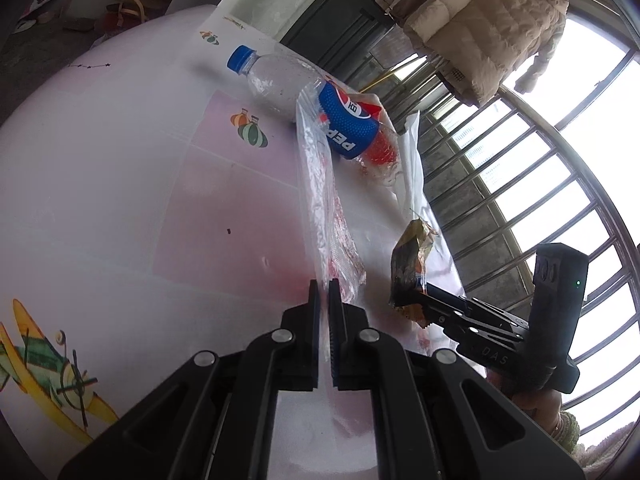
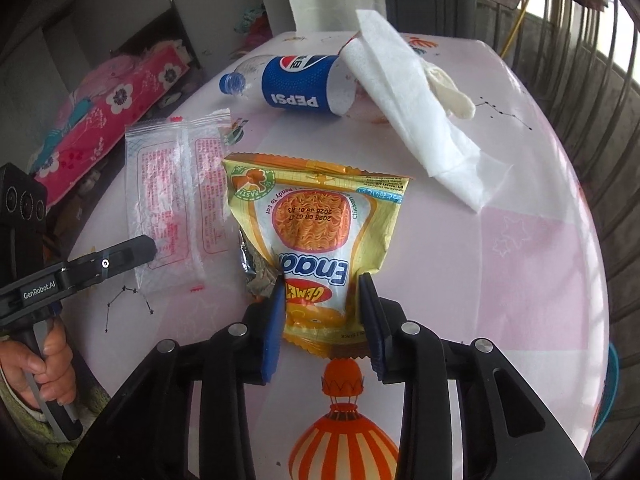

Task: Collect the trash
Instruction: 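Lift the Enaak packet and clear bag and carry them to the blue wastebasket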

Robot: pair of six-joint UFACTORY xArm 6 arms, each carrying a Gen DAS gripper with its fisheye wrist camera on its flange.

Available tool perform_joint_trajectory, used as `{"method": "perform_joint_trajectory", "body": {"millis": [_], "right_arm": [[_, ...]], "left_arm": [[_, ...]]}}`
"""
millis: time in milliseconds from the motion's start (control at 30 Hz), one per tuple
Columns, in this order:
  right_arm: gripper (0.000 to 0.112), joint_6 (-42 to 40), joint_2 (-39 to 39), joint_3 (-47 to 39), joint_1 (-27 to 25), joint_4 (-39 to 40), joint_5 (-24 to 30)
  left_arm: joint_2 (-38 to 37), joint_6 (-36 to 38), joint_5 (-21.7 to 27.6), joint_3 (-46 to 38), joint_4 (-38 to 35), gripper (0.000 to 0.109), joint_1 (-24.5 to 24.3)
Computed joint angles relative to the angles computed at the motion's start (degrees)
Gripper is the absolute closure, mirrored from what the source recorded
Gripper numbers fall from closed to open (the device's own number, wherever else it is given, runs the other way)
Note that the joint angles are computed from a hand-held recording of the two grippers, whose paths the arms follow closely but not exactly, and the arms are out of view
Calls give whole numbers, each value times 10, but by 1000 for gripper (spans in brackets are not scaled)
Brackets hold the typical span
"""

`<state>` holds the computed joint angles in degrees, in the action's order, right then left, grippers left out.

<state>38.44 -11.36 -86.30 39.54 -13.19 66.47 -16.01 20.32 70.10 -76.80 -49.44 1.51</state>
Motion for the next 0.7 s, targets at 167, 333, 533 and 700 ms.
{"method": "perform_joint_trajectory", "body": {"millis": [167, 333, 533, 700], "right_arm": [[80, 56, -71, 47, -3, -40, -21], [79, 143, -186, 109, -25, -105, -8], [79, 290, -361, 194, -45, -210, 106], [78, 396, -494, 279, -111, -222, 181]], "left_arm": [[-2, 11, 9, -28, 0, 105, -17], [16, 30, 17, -89, -12, 105, -69], [85, 32, 28, -191, -13, 105, -190], [226, -7, 110, -371, 9, 105, -309]]}}
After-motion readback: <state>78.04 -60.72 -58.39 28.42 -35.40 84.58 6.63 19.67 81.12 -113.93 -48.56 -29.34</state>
